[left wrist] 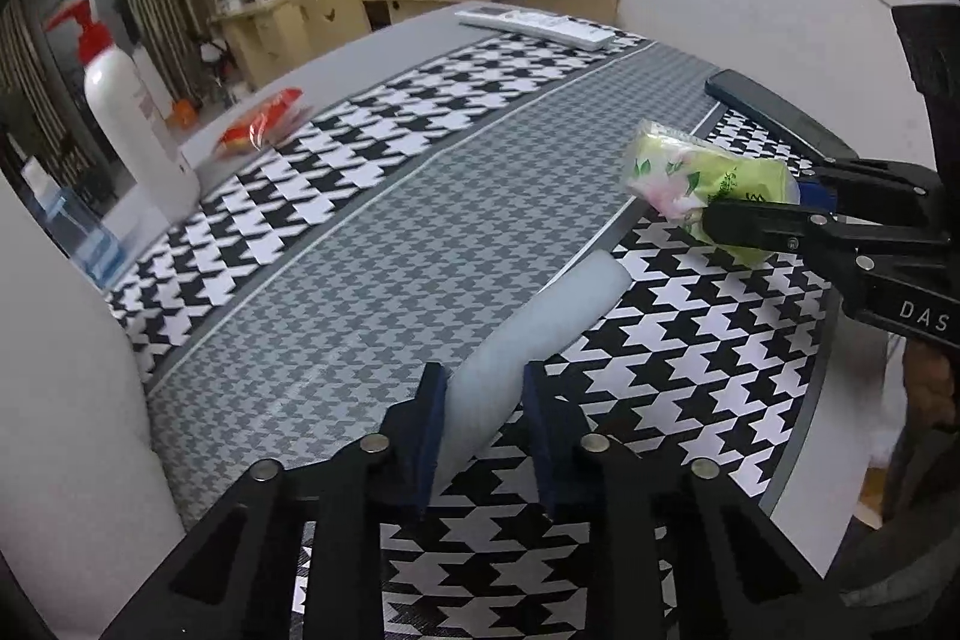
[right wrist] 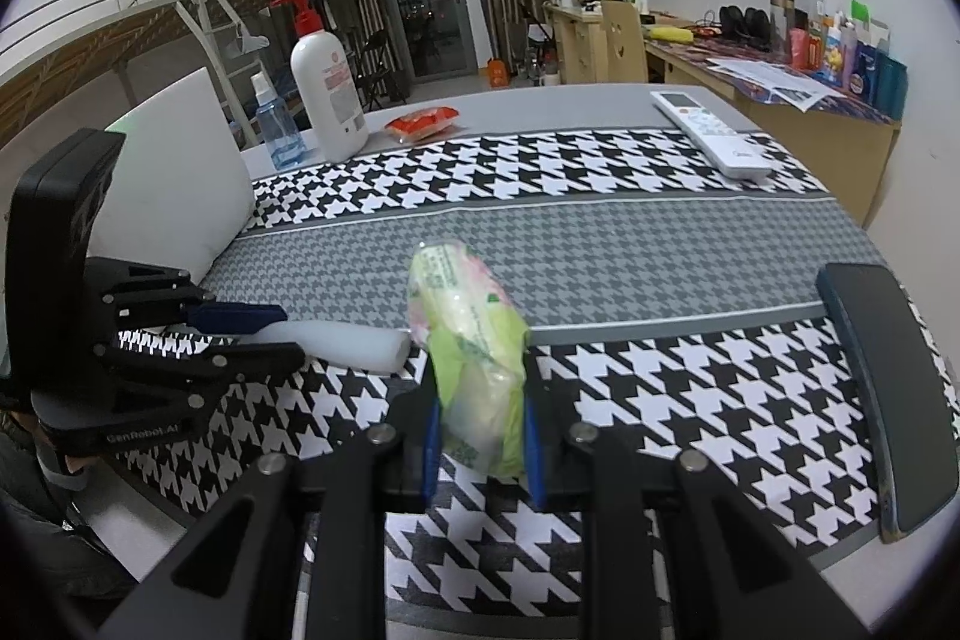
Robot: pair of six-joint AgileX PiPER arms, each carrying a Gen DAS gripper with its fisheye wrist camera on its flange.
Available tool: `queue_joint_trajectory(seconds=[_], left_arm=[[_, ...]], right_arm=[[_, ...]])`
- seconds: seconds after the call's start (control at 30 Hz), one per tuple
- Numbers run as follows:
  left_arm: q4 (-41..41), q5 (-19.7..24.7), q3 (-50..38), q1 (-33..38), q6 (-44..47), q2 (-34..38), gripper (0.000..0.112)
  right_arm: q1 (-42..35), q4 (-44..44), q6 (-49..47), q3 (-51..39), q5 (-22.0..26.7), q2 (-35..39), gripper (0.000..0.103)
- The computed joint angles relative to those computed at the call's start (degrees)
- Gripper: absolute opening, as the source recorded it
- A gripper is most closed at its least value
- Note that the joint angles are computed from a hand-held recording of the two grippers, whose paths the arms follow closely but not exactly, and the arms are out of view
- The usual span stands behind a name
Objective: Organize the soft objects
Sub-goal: 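Grasp the green snack bag with the right tool while the left tool grasps the white foam tube, then lift the snack bag with the right tool while the left tool lifts the foam tube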
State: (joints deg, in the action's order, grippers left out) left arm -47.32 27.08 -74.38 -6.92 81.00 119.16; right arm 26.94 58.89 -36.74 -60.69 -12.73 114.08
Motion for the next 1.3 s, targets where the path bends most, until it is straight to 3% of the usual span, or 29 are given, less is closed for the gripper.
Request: queue_joint_trajectory(seconds=[0.07, 0.13, 0.47, 0.8, 1.0, 1.13, 1.3], left_arm=[[-4.2, -1.2, 1.5, 0.3, 3.3, -1.1, 0.019], [-8.7, -0.5, 2.5, 1.2, 7.1, -2.0, 0.006], [-12.1, -1.8, 5.0, 1.1, 11.8, -2.9, 0.006], [-6.7, -0.9, 2.2, 0.2, 7.2, -0.6, 0.009], [-8.3, -0.7, 3.0, -0.2, 9.7, -1.0, 0.03], [-18.0, -6.5, 6.8, -1.1, 19.0, -2.9, 0.057], [-9.6, -5.1, 2.8, -0.6, 8.6, -0.2, 0.055]], right_arm=[[0.1, 0.6, -0.3, 0.2, -0.3, -0.2, 0.026], [0.4, 1.0, -0.6, 0.3, -0.6, -0.3, 0.026], [1.4, 2.6, -2.2, 0.8, -1.6, -1.0, 0.026], [1.7, 1.9, -1.3, 1.5, -2.2, -1.5, 0.026], [1.8, 0.3, 0.4, 2.0, -2.4, -1.9, 0.026], [1.9, -0.5, 1.2, 2.5, -2.6, -2.2, 0.026], [2.0, -0.2, 1.0, 2.5, -2.8, -2.2, 0.026]])
